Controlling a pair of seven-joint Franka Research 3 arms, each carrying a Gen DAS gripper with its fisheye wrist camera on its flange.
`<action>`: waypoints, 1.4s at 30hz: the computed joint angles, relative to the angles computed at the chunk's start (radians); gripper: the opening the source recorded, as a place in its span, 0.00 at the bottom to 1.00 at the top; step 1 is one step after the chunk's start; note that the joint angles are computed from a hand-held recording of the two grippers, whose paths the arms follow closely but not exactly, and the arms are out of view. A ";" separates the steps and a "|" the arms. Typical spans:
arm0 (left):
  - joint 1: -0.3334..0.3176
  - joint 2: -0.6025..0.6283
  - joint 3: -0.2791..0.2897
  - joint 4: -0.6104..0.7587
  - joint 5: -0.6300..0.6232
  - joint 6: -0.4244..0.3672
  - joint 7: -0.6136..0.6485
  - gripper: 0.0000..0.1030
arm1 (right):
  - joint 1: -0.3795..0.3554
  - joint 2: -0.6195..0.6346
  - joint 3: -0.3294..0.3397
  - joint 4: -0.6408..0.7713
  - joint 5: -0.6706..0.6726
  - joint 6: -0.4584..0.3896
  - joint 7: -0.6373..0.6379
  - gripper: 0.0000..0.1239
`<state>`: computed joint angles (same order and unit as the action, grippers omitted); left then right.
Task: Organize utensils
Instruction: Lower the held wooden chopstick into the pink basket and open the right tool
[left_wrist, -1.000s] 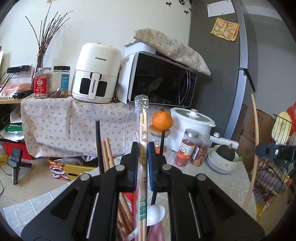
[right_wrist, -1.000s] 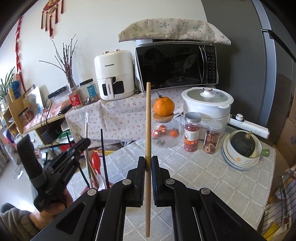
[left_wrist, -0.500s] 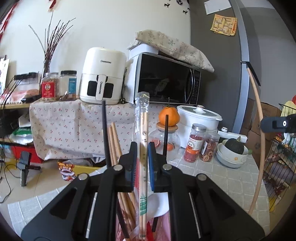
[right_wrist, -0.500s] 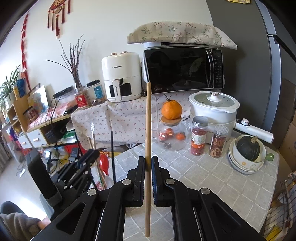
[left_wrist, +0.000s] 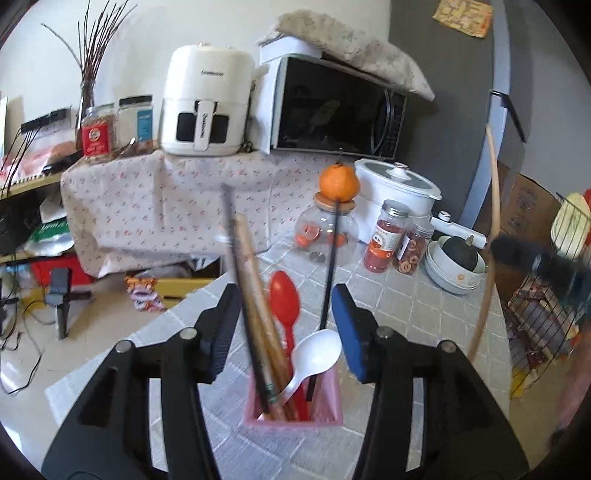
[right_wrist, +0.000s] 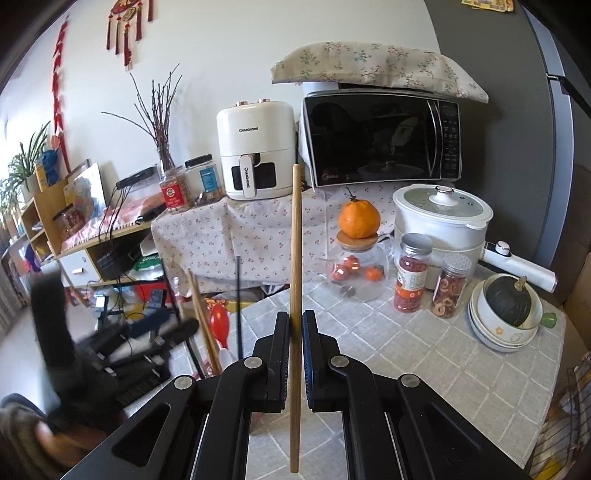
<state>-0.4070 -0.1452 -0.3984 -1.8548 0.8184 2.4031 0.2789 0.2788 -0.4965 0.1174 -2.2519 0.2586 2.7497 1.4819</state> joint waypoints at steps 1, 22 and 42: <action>-0.006 -0.011 0.015 0.008 -0.068 -0.001 0.038 0.51 | 0.000 0.002 0.004 0.000 -0.001 0.004 0.002 0.05; 0.021 -0.088 0.077 -0.003 -0.573 -0.243 0.218 0.59 | -0.016 0.146 0.163 -0.026 -0.012 0.407 0.166 0.06; 0.029 -0.142 0.068 -0.041 -0.620 -0.247 0.253 0.59 | 0.059 0.129 0.083 0.036 -0.118 0.057 0.188 0.23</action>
<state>-0.3775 -0.2869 -0.3306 -1.8957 0.1983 2.1563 0.5321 0.3376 -0.3672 0.2008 -2.2162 0.1411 2.8069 1.6698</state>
